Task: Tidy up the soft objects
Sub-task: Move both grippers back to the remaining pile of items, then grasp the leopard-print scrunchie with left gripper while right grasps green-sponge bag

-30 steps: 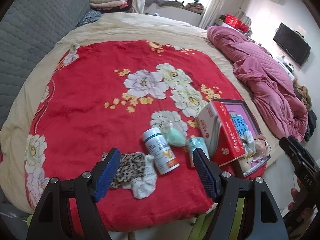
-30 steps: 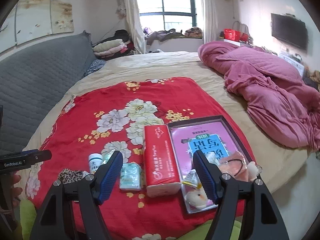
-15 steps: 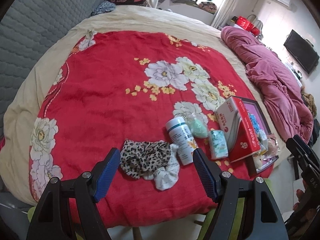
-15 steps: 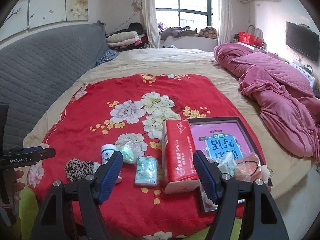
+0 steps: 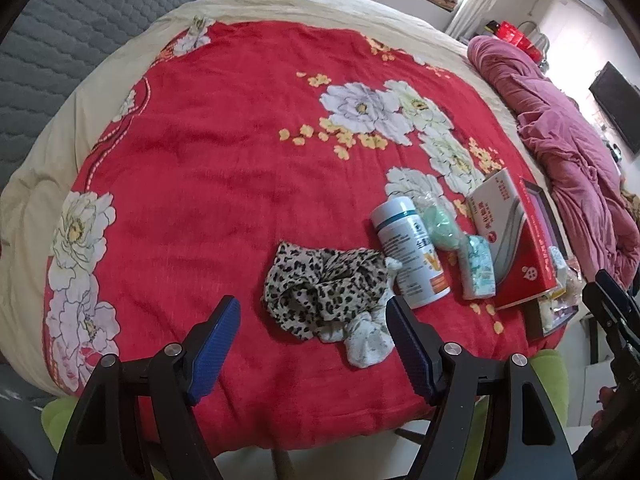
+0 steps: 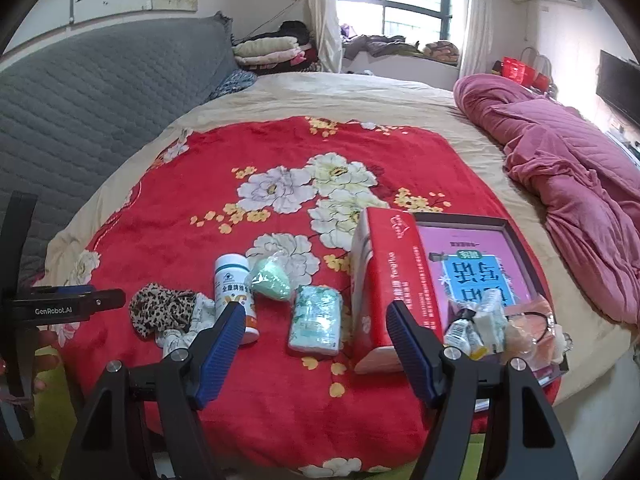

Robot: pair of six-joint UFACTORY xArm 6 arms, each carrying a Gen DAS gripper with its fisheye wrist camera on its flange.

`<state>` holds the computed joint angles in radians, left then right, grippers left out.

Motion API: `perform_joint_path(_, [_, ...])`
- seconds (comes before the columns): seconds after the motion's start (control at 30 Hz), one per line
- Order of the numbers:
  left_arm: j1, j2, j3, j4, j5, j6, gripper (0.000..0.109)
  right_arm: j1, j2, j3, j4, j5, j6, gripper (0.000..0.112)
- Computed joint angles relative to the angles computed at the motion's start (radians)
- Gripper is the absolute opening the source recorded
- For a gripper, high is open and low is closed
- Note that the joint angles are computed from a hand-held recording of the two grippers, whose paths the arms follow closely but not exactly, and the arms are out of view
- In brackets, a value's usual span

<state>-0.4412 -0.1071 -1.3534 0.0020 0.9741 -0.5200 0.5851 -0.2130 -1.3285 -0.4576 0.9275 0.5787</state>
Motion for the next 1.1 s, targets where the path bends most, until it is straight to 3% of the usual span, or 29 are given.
perform_joint_path(1.0, [0.082,0.132,0.038,-0.147,-0.096,0.053,0.076,-0.044,0.319,-0.194,0.091,-0.02,-0.238,0.072])
perform_joint_path(1.07, [0.083,0.137,0.038,-0.159,-0.108,0.066,0.069,-0.047,0.344,-0.217,0.086,-0.009,-0.252,0.072])
perform_joint_path(1.1, [0.084,0.143,0.035,-0.178,-0.112,0.081,0.059,-0.047,0.357,-0.23,0.08,0.002,-0.26,0.072])
